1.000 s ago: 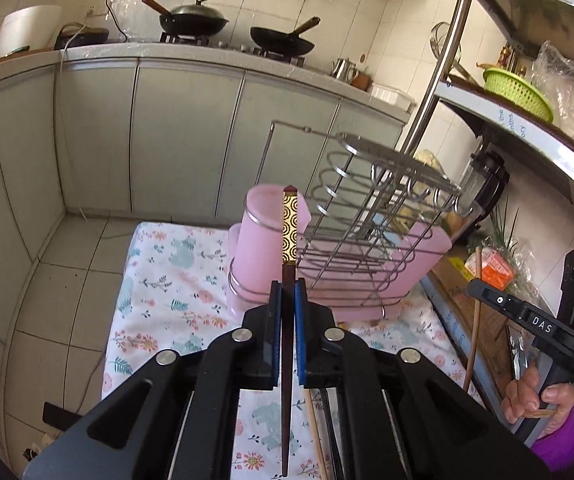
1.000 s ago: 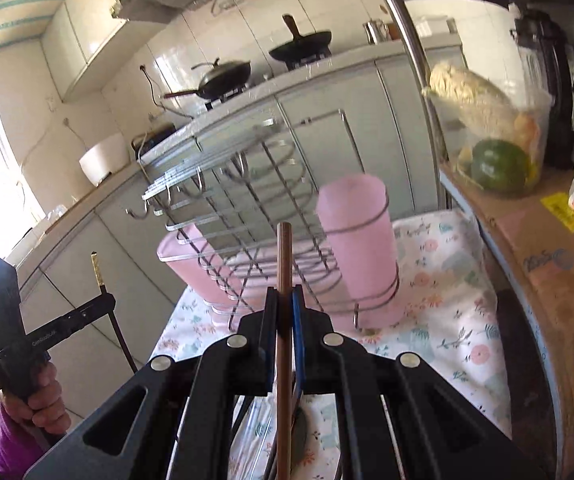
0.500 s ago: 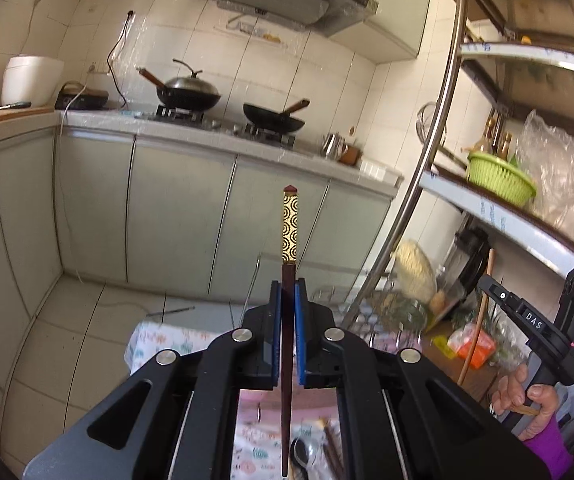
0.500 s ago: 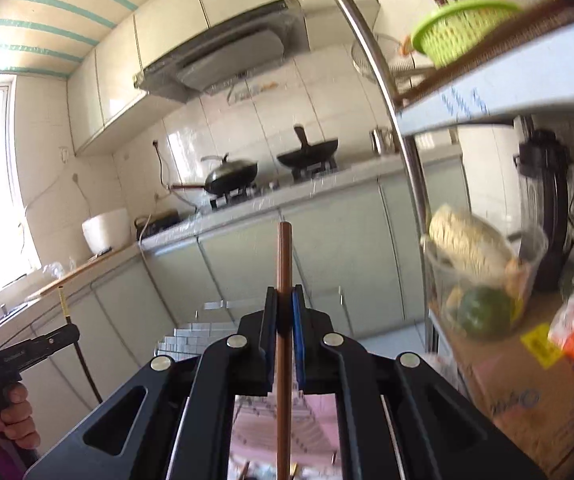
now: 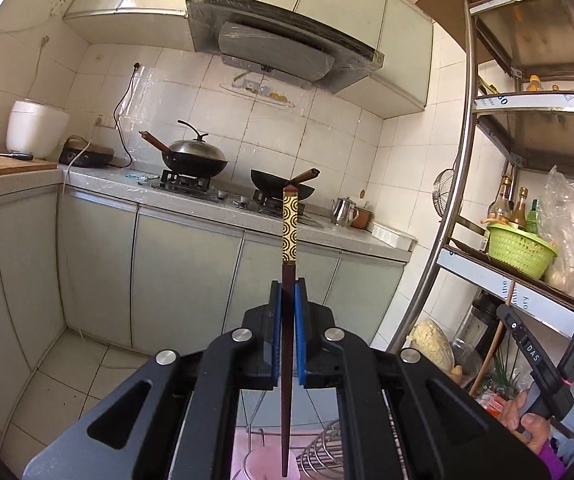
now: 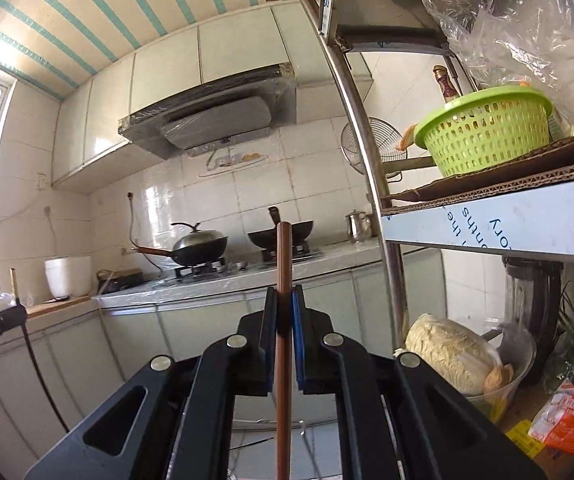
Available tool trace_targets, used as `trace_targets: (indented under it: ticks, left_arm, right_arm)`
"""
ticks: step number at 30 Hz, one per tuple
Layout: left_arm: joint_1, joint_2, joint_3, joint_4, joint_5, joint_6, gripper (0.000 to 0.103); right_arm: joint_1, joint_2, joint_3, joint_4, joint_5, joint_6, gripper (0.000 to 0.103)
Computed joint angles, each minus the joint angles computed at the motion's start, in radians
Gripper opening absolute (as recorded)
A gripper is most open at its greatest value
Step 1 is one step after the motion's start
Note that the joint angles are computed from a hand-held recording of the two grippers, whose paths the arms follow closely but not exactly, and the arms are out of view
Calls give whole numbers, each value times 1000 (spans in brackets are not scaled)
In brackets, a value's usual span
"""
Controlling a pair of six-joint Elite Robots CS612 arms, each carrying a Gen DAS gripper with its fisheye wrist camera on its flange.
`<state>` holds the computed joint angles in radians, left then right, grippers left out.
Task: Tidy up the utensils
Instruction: 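Lift both held chopsticks and carry them above the pink cup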
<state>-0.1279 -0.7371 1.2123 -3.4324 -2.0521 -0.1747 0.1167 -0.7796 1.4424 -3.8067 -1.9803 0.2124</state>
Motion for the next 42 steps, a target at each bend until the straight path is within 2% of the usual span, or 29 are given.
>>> trace_targets:
  ticks: [6, 13, 18, 25, 28, 34, 36, 42]
  left_arm:
    - [-14, 37, -29, 66, 29, 53, 5]
    - [-19, 60, -29, 220, 38, 124, 5]
    - [-16, 73, -30, 306, 25, 139, 5]
    - [-15, 61, 0, 312, 14, 162, 5]
    - [-17, 60, 1, 309, 23, 164, 5]
    - [-18, 56, -5, 337, 22, 154, 5]
    - [-18, 54, -5, 320, 16, 153, 5]
    - [-29, 49, -4, 343, 42, 192, 6]
  right_arm:
    - [-11, 39, -23, 79, -12, 37, 7]
    - [-30, 41, 13, 226, 49, 163, 7]
    - [-24, 35, 23, 246, 57, 154, 8]
    - [-20, 12, 35, 283, 83, 175, 7]
    - [-17, 10, 25, 347, 78, 161, 7]
    - [-12, 7, 29, 370, 75, 156, 7]
    - [-12, 2, 32, 366, 68, 154, 7]
    - [-15, -3, 33, 393, 79, 161, 7]
